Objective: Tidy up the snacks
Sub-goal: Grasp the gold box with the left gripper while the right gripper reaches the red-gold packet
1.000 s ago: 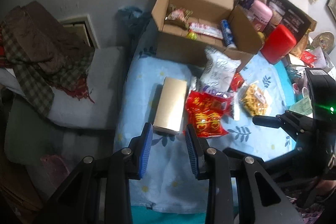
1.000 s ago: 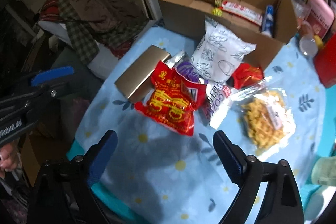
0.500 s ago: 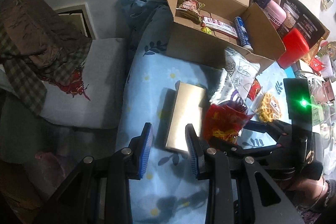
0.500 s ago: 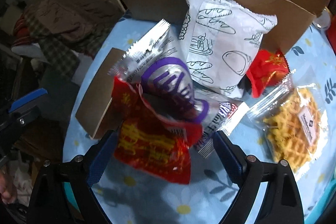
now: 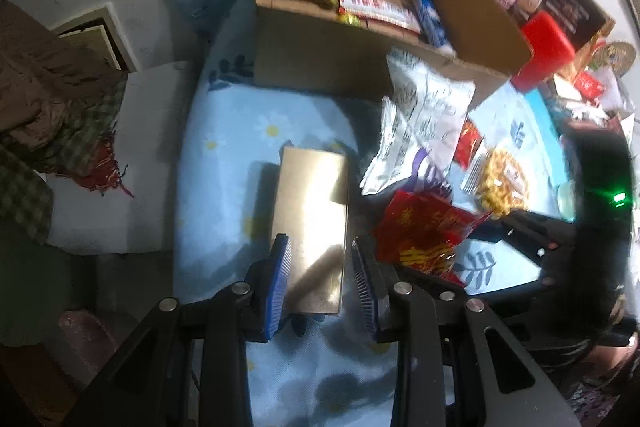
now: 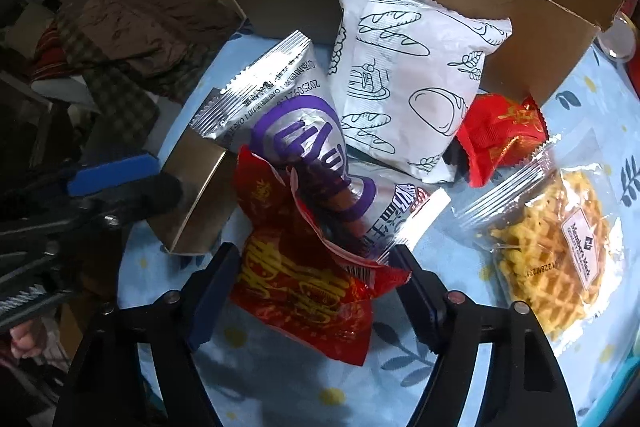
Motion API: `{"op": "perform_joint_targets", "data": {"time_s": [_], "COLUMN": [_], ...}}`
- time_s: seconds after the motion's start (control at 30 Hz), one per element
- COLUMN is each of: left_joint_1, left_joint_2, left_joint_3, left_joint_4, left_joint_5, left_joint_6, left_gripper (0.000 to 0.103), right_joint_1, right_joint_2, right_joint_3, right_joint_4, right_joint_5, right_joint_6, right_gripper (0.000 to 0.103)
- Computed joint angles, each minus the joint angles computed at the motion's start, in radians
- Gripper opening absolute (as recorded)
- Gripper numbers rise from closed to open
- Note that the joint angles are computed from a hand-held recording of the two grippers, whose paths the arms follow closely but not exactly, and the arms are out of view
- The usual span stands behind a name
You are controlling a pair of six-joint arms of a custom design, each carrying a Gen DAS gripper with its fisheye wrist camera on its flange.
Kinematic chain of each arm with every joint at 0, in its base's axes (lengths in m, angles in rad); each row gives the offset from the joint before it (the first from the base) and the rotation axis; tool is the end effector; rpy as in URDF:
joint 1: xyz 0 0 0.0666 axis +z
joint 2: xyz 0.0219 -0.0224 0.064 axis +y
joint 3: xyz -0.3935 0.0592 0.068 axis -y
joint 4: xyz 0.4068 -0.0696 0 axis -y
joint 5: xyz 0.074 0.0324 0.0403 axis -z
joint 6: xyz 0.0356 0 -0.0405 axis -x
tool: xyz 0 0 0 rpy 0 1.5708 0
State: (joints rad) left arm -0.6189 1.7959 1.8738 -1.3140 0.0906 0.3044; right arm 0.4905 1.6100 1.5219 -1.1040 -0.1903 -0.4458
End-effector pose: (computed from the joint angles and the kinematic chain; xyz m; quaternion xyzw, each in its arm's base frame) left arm 0.5007 -0.3611 0.4272 0.1617 0.9717 -0.1141 0.1291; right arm 0.4827 0.2650 0.3840 -0.0397 0.9770 0.1678 0.1251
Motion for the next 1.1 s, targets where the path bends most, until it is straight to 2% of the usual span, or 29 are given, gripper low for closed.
{"op": "perform_joint_targets", "data": {"time_s": [0.13,0.23,0.3,0.37,0.4,0.5,0.63,0.67,0.7,0.87,1.1], "left_joint_1": [-0.015,-0.023,-0.02,-0.014,-0.011,-0.009,-0.026,-0.029,-0.031,-0.041,-0.079], "left_joint_2": [0.015,0.039,0.078,0.121,0.123,0.096,0.076,0.075,0.076,0.083,0.032], "left_joint_3": [0.016,0.046,0.085,0.118,0.112,0.055,0.034,0.032,0.032,0.047,-0.014], "left_joint_4": [-0.019,-0.049,-0.11,-0.176,-0.175,-0.111,-0.06,-0.053,-0.052,-0.081,-0.093], "left_joint_5": [-0.073,-0.119,-0.108,-0.095,-0.085,-0.078,-0.15,-0.16,-0.151,-0.127,-0.121], "left_joint_6": [-0.036,-0.044,-0.018,0.01,0.019,0.036,0.029,0.025,0.02,0.015,0.03], "left_gripper": [0.032,0.046,0.059,0.059,0.059,0.059,0.059,0.055,0.046,0.044,0.044], "right_joint_1": [-0.002,-0.01,-0.013,-0.015,-0.015,-0.013,-0.013,-0.012,-0.013,-0.015,-0.019], "right_joint_2": [-0.003,-0.013,-0.019,-0.024,-0.025,-0.017,-0.021,-0.021,-0.023,-0.032,-0.091], "right_joint_3": [-0.005,-0.022,-0.031,-0.04,-0.042,-0.036,-0.041,-0.039,-0.039,-0.048,-0.103], "right_joint_4": [-0.008,-0.004,0.001,0.004,0.005,0.008,0.006,0.004,0.002,-0.011,-0.051], "right_joint_5": [-0.001,-0.02,-0.022,-0.023,-0.022,-0.023,-0.018,-0.015,-0.014,-0.014,0.006], "right_joint_6": [0.002,-0.006,0.0,0.01,0.011,0.013,0.019,0.021,0.024,0.019,0.031], "right_gripper": [0.077,0.077,0.077,0.077,0.077,0.077,0.077,0.073,0.073,0.069,0.069]}}
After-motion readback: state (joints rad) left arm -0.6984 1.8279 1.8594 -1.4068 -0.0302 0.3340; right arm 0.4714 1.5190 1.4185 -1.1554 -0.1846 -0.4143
